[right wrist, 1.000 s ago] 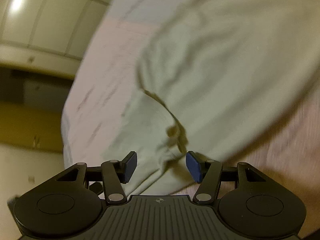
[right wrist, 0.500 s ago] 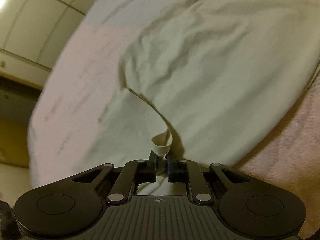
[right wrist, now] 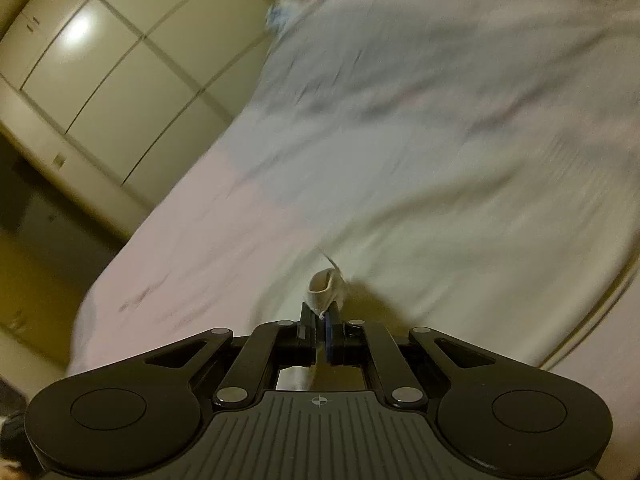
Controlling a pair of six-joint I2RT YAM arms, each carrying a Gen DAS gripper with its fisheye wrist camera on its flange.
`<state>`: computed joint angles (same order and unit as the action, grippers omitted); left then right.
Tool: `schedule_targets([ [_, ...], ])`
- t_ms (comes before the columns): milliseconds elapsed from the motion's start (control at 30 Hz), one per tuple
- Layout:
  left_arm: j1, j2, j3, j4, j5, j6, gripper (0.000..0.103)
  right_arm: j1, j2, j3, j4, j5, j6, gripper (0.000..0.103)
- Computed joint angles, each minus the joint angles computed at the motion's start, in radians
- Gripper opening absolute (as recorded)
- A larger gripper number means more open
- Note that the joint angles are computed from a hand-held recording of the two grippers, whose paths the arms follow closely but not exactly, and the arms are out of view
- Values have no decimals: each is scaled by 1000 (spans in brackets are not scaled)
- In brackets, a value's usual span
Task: Fold clothes
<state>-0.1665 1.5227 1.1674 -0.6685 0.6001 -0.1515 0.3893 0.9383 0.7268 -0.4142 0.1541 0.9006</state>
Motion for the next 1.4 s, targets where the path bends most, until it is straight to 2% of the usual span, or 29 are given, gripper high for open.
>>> schedule_targets([
  [67,-81,21,-19,59,-22,-55,25,-199,-48,-15,-49,-109,-118,3],
  [167,-188,72,-28,105,-85,-114,25,-431,-28,-34,-103,-254,-223,3],
  [300,-250,89,-27,136,-136,-177,25,-559,-17,-6,-59,-384,-347,3],
  [400,-269,83,-11,137,-162,-185,25,-559,-56,7,-28,-361,-401,3],
  [600,-310,122,-15,128,-231,-180,25,-647,-22,-69,-67,-366,-394,3],
  [733,-305,116,-31,110,-248,-182,25,-741,34,-109,-52,-464,-339,4],
  [833,-291,95,-29,85,-253,-169,25,-789,29,-110,-8,-516,-293,32],
  [867,-287,96,-24,79,-257,-166,25,-797,27,-107,3,-521,-290,45],
  [900,-282,97,-19,74,-261,-163,25,-804,45,-97,5,-520,-307,46],
  [967,-274,101,-8,63,-270,-157,25,-785,103,-35,-47,-451,-370,46],
  [1067,-264,93,3,63,-272,-160,25,-751,86,1,-53,-370,-478,46],
  [1167,-256,93,8,74,-270,-160,25,-761,193,69,-22,-489,-649,46],
  [1267,-256,97,17,90,-272,-172,25,-742,355,151,3,-555,-790,45],
  [1367,-251,100,29,108,-271,-180,25,-722,450,194,12,-589,-844,45],
  [1400,-251,106,36,113,-276,-183,25,-720,467,195,21,-606,-853,34],
])
